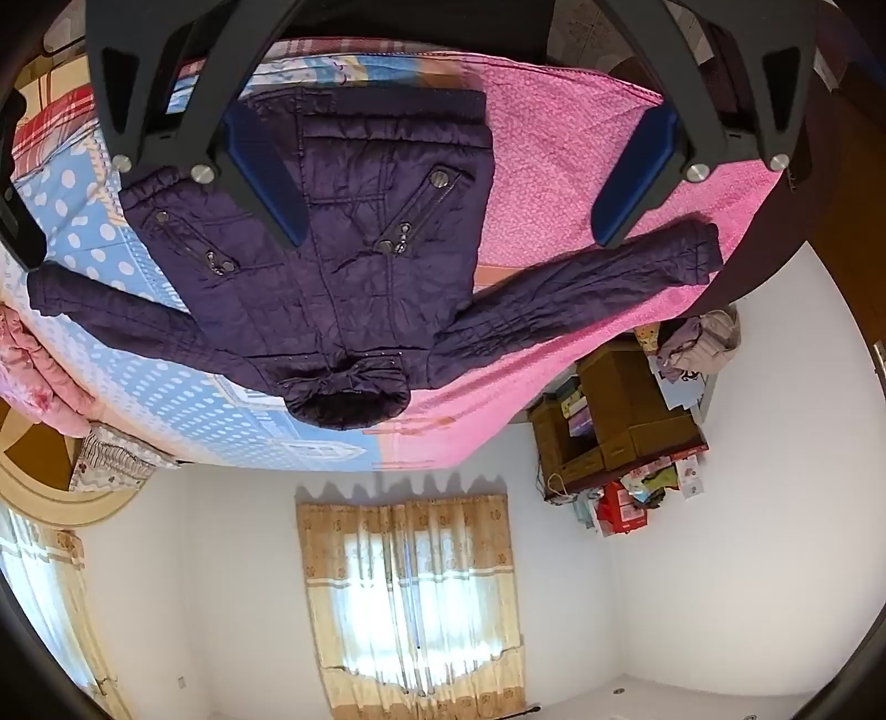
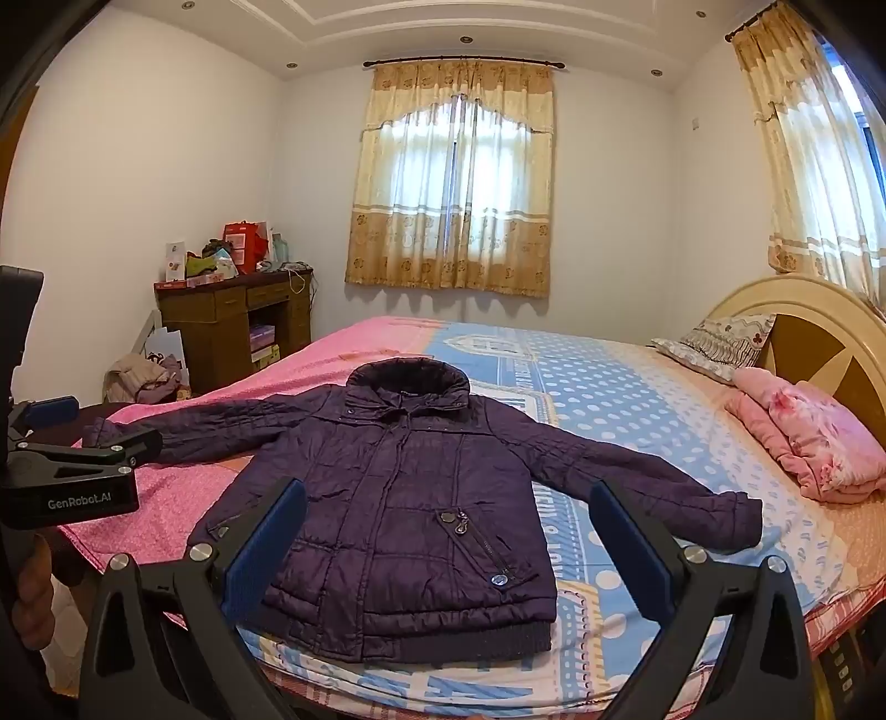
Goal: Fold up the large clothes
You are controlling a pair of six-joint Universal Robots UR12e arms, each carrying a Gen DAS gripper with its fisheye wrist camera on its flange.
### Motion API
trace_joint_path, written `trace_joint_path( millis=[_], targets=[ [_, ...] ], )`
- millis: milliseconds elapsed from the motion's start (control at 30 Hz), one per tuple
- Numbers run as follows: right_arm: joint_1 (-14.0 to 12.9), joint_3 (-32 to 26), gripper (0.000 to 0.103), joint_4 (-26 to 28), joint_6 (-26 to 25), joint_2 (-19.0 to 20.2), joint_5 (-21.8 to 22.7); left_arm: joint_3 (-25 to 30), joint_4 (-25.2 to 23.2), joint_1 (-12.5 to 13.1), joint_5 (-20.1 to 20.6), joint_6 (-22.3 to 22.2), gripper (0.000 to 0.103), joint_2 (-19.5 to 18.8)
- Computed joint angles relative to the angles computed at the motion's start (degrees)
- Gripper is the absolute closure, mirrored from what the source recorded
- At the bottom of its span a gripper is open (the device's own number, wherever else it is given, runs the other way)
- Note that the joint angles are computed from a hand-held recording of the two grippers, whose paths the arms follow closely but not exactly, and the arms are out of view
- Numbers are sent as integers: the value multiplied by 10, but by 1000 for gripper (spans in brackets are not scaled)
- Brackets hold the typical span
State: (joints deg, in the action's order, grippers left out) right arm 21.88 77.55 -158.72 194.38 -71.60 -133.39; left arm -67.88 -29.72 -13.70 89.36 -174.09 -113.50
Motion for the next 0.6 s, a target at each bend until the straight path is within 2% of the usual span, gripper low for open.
trace_joint_path(
  millis=[67, 600],
  targets=[
    [0, 0, 1, -1, -1, 0, -1, -1, 1, -8, 19, -1, 0, -1],
    [0, -1, 1, 1, -3, 1, 0, 0, 5, -8, 22, -1, 0, -5]
  ],
)
